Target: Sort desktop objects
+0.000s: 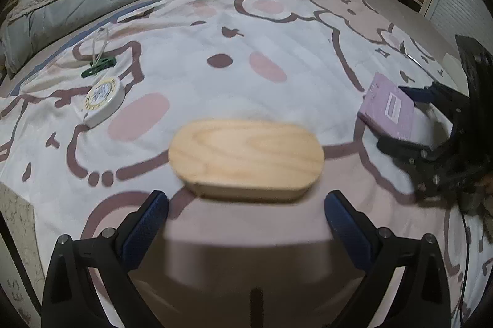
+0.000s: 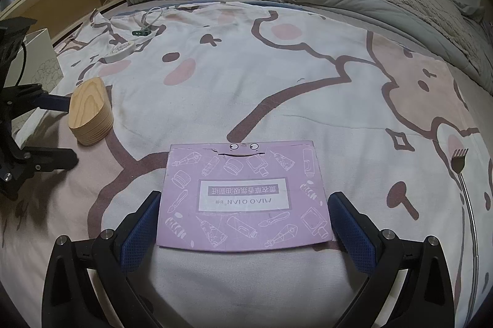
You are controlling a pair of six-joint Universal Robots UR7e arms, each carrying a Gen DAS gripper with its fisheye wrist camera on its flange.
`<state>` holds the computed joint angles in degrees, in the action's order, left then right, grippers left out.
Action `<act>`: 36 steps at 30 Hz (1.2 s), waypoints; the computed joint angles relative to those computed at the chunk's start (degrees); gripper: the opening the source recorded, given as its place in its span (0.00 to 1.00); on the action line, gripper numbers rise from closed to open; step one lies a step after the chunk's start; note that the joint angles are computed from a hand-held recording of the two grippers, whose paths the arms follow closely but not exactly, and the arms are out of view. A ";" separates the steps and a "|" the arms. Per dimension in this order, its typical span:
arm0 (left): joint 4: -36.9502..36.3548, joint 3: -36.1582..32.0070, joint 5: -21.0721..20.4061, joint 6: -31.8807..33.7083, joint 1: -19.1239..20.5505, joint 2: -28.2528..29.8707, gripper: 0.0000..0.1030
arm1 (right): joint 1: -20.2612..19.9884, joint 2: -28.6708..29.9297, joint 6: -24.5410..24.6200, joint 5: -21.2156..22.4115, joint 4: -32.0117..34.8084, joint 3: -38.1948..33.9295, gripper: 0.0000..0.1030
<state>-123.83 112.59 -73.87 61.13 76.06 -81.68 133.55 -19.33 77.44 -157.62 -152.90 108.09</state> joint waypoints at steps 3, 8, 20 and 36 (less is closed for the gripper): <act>-2.98 0.75 0.07 -0.40 -0.42 0.74 1.00 | -0.02 -0.03 -0.02 -0.01 -0.04 0.04 1.00; -3.49 0.43 -0.60 0.16 -0.05 1.58 1.00 | -0.04 0.02 -0.36 0.01 -0.71 0.15 1.00; -7.32 2.39 -0.39 2.12 0.31 1.58 1.00 | -0.45 -0.57 0.40 1.24 1.71 -0.36 1.00; -8.97 3.34 0.96 -0.10 -0.76 1.89 1.00 | -1.61 -0.22 -3.37 1.05 -4.34 0.60 1.00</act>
<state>-132.81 115.92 -72.92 61.03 75.30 -79.79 131.94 -19.55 74.07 -156.57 -157.24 108.69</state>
